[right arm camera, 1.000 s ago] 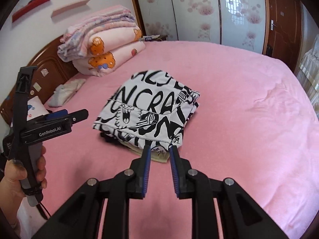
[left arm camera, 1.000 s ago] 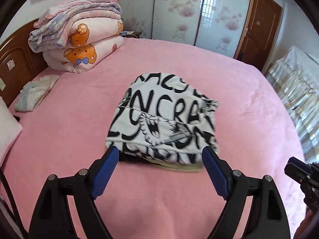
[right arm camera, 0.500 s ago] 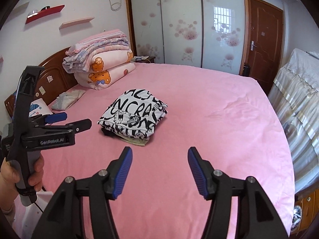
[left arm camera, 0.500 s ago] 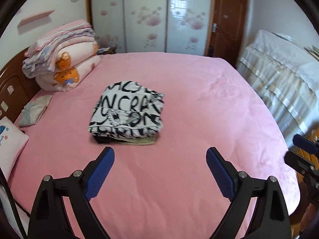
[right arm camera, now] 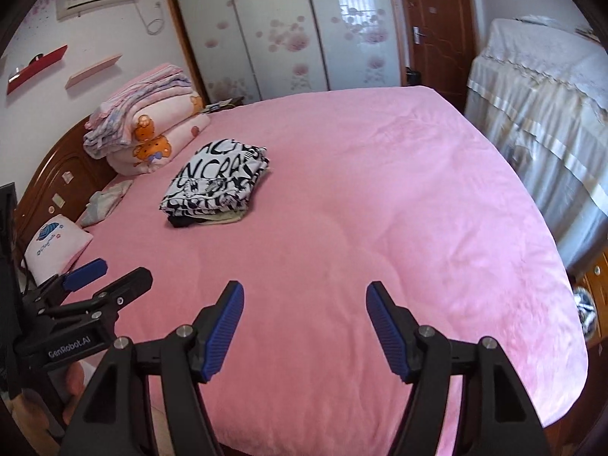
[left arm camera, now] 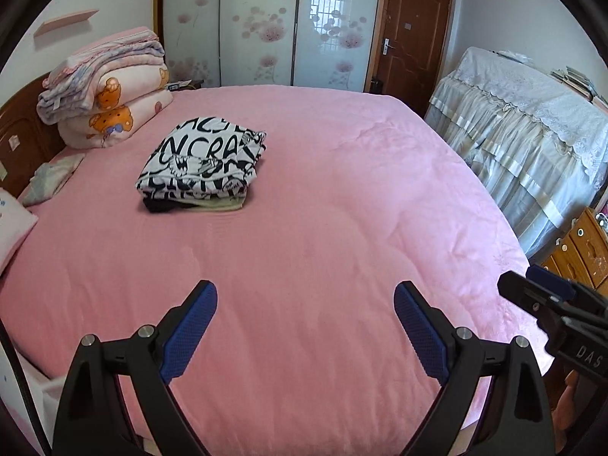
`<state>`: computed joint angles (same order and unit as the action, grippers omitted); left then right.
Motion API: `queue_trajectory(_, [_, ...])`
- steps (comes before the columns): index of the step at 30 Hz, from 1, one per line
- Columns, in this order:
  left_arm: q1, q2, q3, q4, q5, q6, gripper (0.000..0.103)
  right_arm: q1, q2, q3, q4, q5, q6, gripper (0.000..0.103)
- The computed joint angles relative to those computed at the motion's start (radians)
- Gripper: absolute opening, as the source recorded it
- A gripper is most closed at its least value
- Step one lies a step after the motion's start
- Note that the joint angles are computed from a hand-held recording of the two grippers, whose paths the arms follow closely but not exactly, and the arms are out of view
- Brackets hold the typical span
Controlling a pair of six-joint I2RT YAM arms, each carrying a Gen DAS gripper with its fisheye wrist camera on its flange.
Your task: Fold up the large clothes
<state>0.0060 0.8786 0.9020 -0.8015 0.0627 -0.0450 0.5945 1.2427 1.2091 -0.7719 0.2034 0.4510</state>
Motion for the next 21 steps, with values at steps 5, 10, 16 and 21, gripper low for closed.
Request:
queue_trajectory(5, [-0.087,-0.072,-0.093,-0.028,-0.087,-0.093,0.094,0.091,-0.084,-0.153,0.059,0.094,0.092,0.074])
queue_trajectory(10, [-0.148,-0.098,-0.176,-0.013,-0.141,-0.131,0.094,0.155,-0.077,-0.221,0.077,0.152,0.106,0.074])
queue_trajectory(16, [-0.174,-0.086,-0.201,-0.01,-0.176,-0.156,0.093,0.139,-0.06,-0.271,0.104,0.12,0.122,0.074])
queue_trajectory(21, [-0.172,-0.08,-0.202,-0.014,-0.178,-0.163,0.093,0.14,-0.057,-0.295,0.117,0.116,0.129,0.074])
